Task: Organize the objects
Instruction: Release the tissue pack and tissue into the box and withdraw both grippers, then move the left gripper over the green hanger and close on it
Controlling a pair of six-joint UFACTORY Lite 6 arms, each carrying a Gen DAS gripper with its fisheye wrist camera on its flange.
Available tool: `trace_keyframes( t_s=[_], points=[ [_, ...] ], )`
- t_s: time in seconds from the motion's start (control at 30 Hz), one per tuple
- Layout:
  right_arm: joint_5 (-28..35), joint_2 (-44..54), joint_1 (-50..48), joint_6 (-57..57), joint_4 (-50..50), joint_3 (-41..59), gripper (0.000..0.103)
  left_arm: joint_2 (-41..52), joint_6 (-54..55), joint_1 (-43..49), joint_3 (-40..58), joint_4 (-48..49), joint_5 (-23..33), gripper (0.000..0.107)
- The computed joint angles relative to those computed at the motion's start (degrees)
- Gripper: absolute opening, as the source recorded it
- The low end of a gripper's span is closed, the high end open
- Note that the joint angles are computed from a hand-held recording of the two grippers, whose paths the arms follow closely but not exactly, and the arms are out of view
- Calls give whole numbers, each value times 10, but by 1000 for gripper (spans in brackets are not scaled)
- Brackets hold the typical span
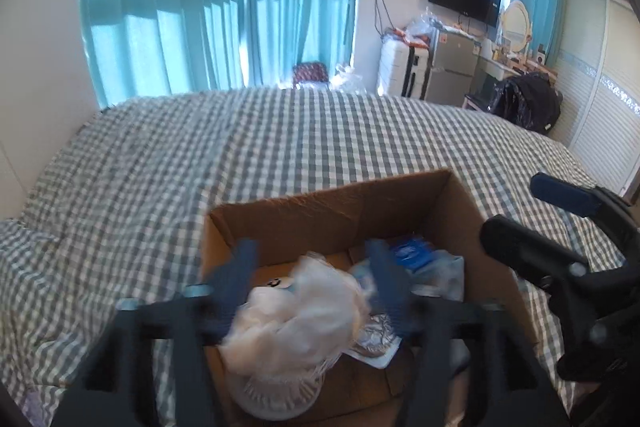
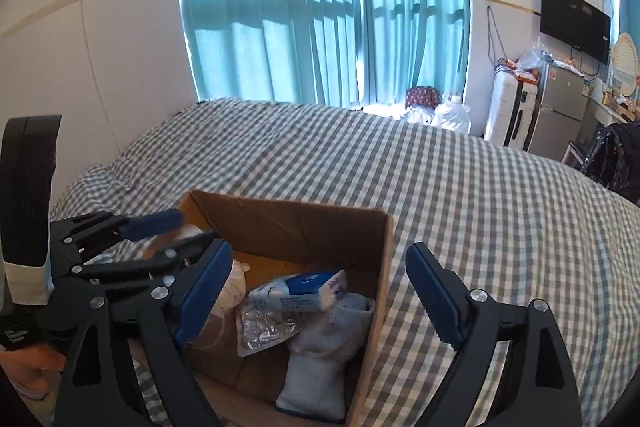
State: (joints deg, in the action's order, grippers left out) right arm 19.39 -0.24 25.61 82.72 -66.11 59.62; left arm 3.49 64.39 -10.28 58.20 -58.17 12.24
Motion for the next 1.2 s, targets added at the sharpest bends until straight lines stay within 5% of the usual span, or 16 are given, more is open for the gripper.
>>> trace_keyframes(
  t_s=[0.13, 0.4, 0.77, 0.97, 1.2],
  points=[
    [87, -67, 59, -44, 48, -2, 89, -72, -171, 2, -19, 164, 14, 75],
    [291, -188, 216, -78, 84, 2, 89, -263, -293, 51, -95, 283, 87, 92],
    [539, -228, 476, 32, 55, -16, 89, -456, -199, 221, -216, 241, 193, 95],
    [560, -211, 546, 119, 67, -61, 89, -547, -125, 319, -311, 234, 222, 95],
    [512, -223, 563, 219, 86, -162, 89, -631, -36, 421, -466, 209, 267, 95]
  ],
)
